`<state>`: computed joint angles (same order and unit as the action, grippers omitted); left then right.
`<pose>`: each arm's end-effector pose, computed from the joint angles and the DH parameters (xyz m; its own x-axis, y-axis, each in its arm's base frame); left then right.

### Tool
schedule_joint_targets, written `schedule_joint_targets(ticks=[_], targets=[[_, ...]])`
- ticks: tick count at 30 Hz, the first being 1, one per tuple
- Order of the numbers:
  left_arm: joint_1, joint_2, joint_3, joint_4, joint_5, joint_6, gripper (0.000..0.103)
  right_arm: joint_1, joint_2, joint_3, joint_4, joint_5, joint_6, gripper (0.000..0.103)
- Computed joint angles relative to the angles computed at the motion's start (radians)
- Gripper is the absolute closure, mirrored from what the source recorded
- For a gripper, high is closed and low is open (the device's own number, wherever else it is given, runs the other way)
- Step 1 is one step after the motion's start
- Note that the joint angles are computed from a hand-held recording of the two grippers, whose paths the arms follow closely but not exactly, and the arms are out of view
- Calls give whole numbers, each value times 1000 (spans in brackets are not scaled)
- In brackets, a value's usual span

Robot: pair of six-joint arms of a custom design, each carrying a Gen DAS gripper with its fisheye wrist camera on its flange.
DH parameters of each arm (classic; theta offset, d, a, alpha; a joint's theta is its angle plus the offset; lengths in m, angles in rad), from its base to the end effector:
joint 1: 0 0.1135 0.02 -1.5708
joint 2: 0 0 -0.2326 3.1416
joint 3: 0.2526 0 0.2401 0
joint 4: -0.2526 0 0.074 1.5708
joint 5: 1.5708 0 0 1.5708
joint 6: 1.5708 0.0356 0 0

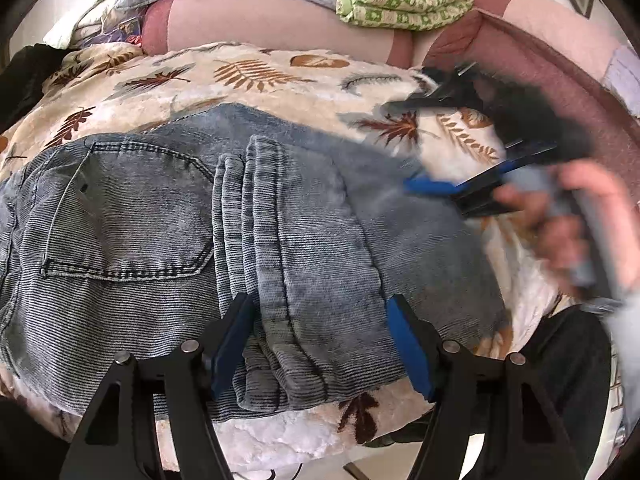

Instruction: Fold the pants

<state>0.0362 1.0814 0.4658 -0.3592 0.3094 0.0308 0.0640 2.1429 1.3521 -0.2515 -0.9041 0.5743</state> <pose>0.1959 -0.0038 0.1442 -0.8225 -0.0004 -0.5688 0.1618 0.9585 -0.2346 0.3979 0.0535 0.1031 -0.9599 0.2751 -0.0547 0.1030 0.5269 0.8437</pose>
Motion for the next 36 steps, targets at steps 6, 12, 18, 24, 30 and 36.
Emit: schedule_joint_targets(ticks=[6, 12, 18, 24, 30, 36], targets=[[116, -37, -61, 51, 164, 74, 31, -2, -357, -328, 65, 4, -35, 16], [133, -61, -98, 93, 197, 104, 31, -29, -426, -682, 373, -22, 31, 10], [174, -170, -132, 95, 207, 82, 31, -79, -575, -806, 506, -119, 83, 10], [217, -269, -160, 109, 148, 25, 31, -120, -496, -877, 700, -244, 126, 10], [161, -297, -181, 129, 19, -11, 31, -105, -470, -921, 888, -296, 217, 10], [73, -407, -216, 121, -130, -45, 30, -142, -444, -984, 1164, -373, 372, 8]])
